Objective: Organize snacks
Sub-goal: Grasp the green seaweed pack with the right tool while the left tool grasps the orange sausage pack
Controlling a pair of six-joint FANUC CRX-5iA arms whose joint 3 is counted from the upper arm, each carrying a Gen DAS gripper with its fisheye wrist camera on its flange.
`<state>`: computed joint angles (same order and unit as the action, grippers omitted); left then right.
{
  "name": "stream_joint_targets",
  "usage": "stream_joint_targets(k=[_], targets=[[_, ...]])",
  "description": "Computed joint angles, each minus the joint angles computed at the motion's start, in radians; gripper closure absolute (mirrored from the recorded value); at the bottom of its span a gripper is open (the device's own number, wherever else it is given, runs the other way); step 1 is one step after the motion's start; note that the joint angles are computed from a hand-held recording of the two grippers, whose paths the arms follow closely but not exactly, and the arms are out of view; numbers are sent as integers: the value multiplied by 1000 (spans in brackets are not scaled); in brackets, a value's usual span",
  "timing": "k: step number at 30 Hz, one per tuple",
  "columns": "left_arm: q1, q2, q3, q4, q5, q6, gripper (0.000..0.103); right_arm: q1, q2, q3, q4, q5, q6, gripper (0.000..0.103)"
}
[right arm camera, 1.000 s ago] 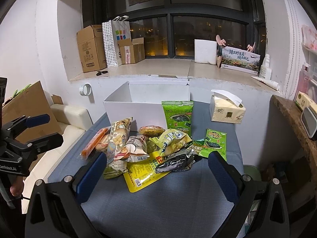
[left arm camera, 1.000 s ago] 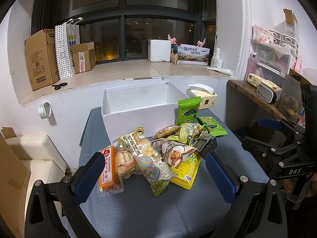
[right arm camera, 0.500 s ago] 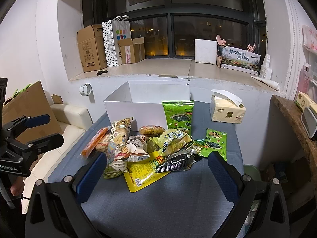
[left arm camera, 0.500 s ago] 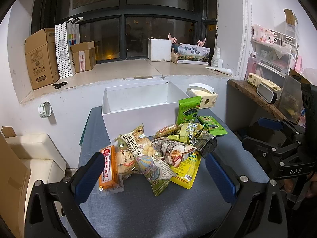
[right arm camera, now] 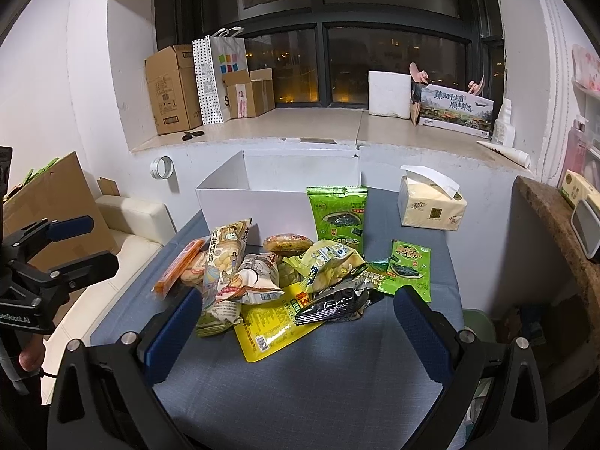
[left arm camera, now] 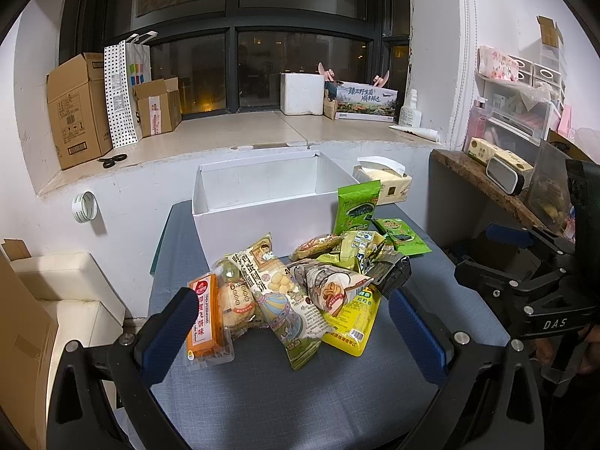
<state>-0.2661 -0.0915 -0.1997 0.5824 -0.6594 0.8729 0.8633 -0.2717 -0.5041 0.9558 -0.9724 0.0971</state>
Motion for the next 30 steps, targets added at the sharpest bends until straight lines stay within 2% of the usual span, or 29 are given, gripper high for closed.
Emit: stream_joint_targets(k=[8,12,17,22,25,30], targets=[[3,6,-3,5,-10,-2,0,-43,20,0,-19,51,-3,0],[2,14,2,1,-17,2,0,-113,35,-7,12,150,9,0],[7,18,2,-8,-18,15,0,-230,145,65,36,198,56,0],[19,26,4,-15,-26,32,0,-342,285,204,-118,229,139,0],[27,27,-1,-14,-28,35,0,-372,344,259,-150,223,162,0],[37,37,2,-22,-37,53,0,-378,419,318,-126,192,181,0]])
